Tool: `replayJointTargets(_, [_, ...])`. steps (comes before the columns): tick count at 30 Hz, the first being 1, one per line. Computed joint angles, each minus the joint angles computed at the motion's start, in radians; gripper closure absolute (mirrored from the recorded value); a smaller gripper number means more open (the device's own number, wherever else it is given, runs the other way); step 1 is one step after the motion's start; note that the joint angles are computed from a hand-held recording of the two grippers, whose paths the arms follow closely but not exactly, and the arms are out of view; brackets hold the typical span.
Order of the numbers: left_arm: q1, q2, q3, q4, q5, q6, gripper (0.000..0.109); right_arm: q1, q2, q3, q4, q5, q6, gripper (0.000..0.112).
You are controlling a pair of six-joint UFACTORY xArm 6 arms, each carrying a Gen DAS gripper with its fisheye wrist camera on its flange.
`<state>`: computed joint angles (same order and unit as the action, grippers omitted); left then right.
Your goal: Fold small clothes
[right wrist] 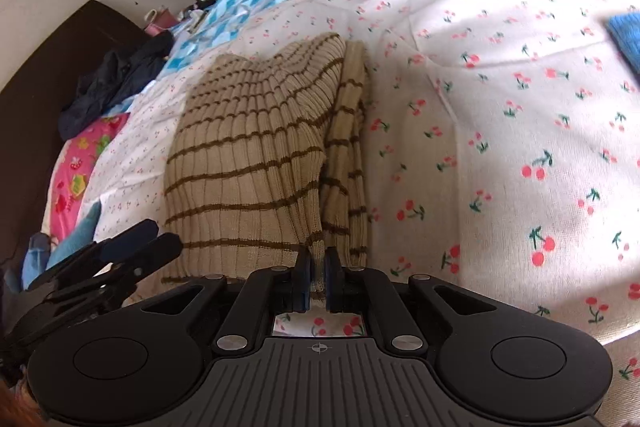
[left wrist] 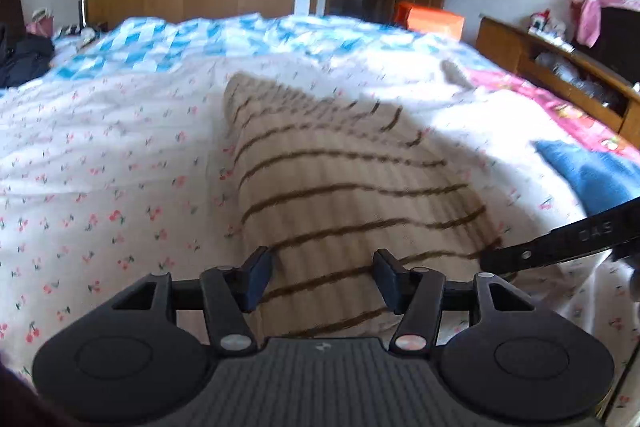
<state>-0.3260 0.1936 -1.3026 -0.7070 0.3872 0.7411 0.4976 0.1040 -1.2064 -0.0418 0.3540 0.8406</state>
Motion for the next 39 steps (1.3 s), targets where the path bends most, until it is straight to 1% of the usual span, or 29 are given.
replayJointTargets(1, [0.005, 0.02, -0.014, 0.042, 0.016, -0.048, 0.049, 0.002, 0.016, -0.012, -0.005, 0.006, 0.007, 0.107])
replayJointTargets(2, [0.007, 0.028, -0.015, 0.042, 0.015, -0.057, 0.049, 0.003, 0.025, -0.021, 0.013, 0.005, -0.006, 0.107])
replayJointTargets(3, [0.008, 0.026, -0.013, 0.028, 0.013, -0.048, 0.049, 0.003, 0.032, -0.032, 0.021, 0.005, -0.012, 0.106])
replayJointTargets(4, [0.007, 0.02, -0.007, 0.007, 0.01, -0.028, 0.049, 0.001, 0.032, -0.039, 0.018, 0.004, -0.013, 0.1])
replayJointTargets(7, [0.003, 0.011, 0.006, -0.016, -0.006, 0.02, 0.049, -0.006, 0.017, -0.048, 0.03, 0.007, -0.03, 0.091])
replayJointTargets(8, [0.004, 0.009, 0.007, -0.02, -0.003, 0.024, 0.049, -0.009, 0.007, -0.047, 0.0, -0.001, -0.003, 0.09])
replayJointTargets(10, [0.009, 0.008, 0.005, -0.035, 0.01, 0.028, 0.049, -0.016, -0.005, -0.047, -0.063, -0.025, 0.051, 0.08])
replayJointTargets(11, [0.011, 0.007, 0.004, -0.035, 0.014, 0.026, 0.049, -0.023, -0.002, -0.054, -0.095, -0.044, 0.082, 0.077])
replayJointTargets(13, [0.01, 0.008, 0.002, -0.026, 0.015, 0.015, 0.049, -0.039, 0.032, -0.096, -0.133, -0.068, 0.111, 0.061])
replayJointTargets(15, [0.006, 0.01, 0.002, -0.014, 0.009, 0.004, 0.049, -0.055, 0.108, -0.186, -0.156, -0.051, 0.123, 0.058])
replayJointTargets(17, [0.004, 0.009, 0.005, -0.007, 0.005, -0.002, 0.049, -0.067, 0.192, -0.279, -0.203, -0.021, 0.17, 0.058])
replayJointTargets(18, [0.003, 0.01, 0.005, -0.005, 0.004, -0.002, 0.049, -0.071, 0.23, -0.322, -0.205, 0.001, 0.183, 0.058])
replayJointTargets(19, [0.004, 0.011, 0.005, -0.003, 0.004, -0.003, 0.049, -0.073, 0.268, -0.361, -0.169, 0.014, 0.166, 0.058])
replayJointTargets(21, [0.005, 0.013, 0.002, -0.003, 0.008, -0.001, 0.049, -0.073, 0.316, -0.398, -0.116, 0.007, 0.152, 0.059])
replayJointTargets(22, [0.006, 0.014, 0.0, -0.006, 0.011, 0.003, 0.049, -0.073, 0.323, -0.401, -0.127, 0.004, 0.159, 0.066])
replayJointTargets(23, [0.007, 0.013, -0.001, -0.01, 0.014, 0.008, 0.049, -0.071, 0.323, -0.399, -0.174, 0.003, 0.199, 0.074])
replayJointTargets(24, [0.008, 0.012, -0.002, -0.012, 0.017, 0.012, 0.049, -0.071, 0.315, -0.386, -0.202, -0.008, 0.227, 0.086])
replayJointTargets(25, [0.01, 0.009, -0.001, -0.017, 0.019, 0.018, 0.049, -0.071, 0.298, -0.36, -0.228, -0.028, 0.259, 0.093])
replayJointTargets(28, [0.015, -0.001, 0.001, -0.079, 0.019, 0.066, 0.049, -0.074, 0.22, -0.268, -0.445, -0.068, 0.447, 0.096])
replayJointTargets(30, [0.014, 0.0, -0.004, -0.114, 0.006, 0.086, 0.049, -0.08, 0.193, -0.226, -0.54, -0.069, 0.573, 0.096])
replayJointTargets(31, [0.012, 0.003, -0.009, -0.124, -0.002, 0.087, 0.049, -0.086, 0.189, -0.209, -0.571, -0.078, 0.627, 0.097])
replayJointTargets(33, [0.011, 0.009, -0.021, -0.132, -0.01, 0.081, 0.049, -0.095, 0.196, -0.193, -0.58, -0.084, 0.685, 0.097])
replayJointTargets(35, [0.011, 0.019, -0.035, -0.125, -0.01, 0.069, 0.048, -0.101, 0.192, -0.178, -0.627, -0.1, 0.753, 0.097])
replayJointTargets(37, [0.011, 0.043, -0.058, -0.054, 0.002, 0.003, 0.048, -0.1, 0.192, -0.182, -0.648, -0.09, 0.759, 0.097])
replayJointTargets(39, [0.017, 0.061, -0.077, -0.034, 0.028, -0.032, 0.048, -0.099, 0.179, -0.172, -0.664, -0.083, 0.776, 0.097])
